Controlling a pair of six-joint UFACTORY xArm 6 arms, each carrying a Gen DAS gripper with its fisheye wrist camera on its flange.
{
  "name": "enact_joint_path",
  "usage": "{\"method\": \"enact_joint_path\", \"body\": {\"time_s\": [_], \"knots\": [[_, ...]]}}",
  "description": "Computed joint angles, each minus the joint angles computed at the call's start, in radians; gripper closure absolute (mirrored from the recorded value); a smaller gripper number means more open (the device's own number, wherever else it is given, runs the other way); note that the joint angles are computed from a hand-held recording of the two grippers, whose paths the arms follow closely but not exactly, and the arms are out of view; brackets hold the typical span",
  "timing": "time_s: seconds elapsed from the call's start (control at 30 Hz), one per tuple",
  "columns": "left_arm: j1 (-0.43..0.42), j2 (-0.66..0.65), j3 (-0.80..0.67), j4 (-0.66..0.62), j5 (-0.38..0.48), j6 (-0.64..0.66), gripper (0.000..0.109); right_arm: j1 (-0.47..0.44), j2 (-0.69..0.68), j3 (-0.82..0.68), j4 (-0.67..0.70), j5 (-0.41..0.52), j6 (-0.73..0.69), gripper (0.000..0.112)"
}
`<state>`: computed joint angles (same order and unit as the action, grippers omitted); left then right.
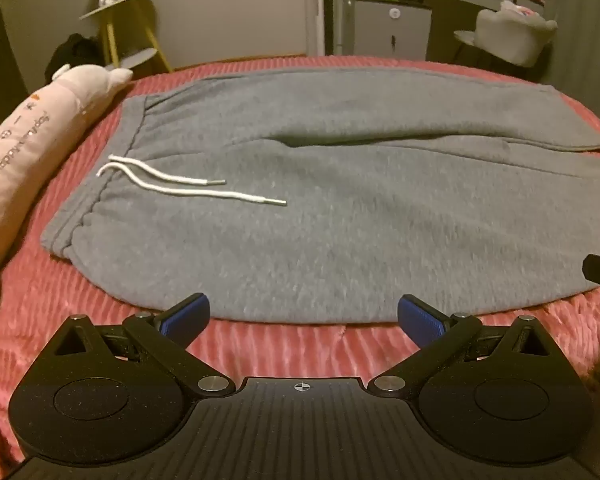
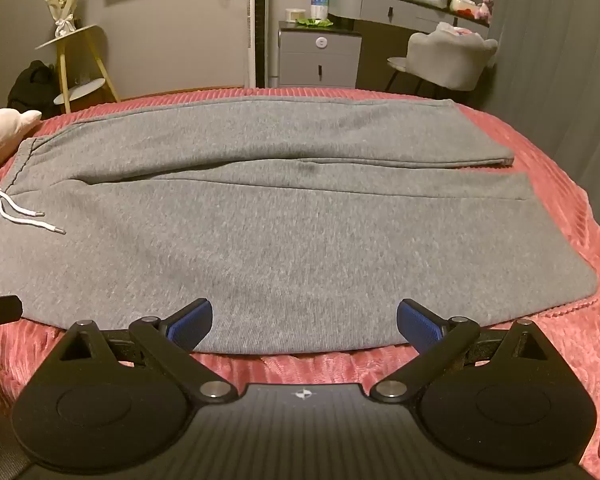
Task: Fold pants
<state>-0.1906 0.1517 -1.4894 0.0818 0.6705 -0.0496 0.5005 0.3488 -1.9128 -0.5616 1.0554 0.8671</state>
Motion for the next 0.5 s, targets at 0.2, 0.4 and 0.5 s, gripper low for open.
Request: {"method": "enact_joint_path", "body": {"time_s": [0.2, 0.4, 0.5], "knots": [[-0.002, -0.009, 0.028, 0.009, -0.017, -0.005, 0.006, 0.000, 0.004, -0.004, -0.003, 0.001, 0.000, 0.013], [0.000, 0.000, 0.015, -0.009, -0.001, 0.004, 0.006, 0.005, 0.010, -0.012, -0.006, 0.008, 0.004, 0.013], [-0.002, -0.001, 0.014, -0.006, 0.002, 0.003, 0.006, 0.004, 0.008, -0.004, -0.003, 0.000, 0.007, 0.013]]}}
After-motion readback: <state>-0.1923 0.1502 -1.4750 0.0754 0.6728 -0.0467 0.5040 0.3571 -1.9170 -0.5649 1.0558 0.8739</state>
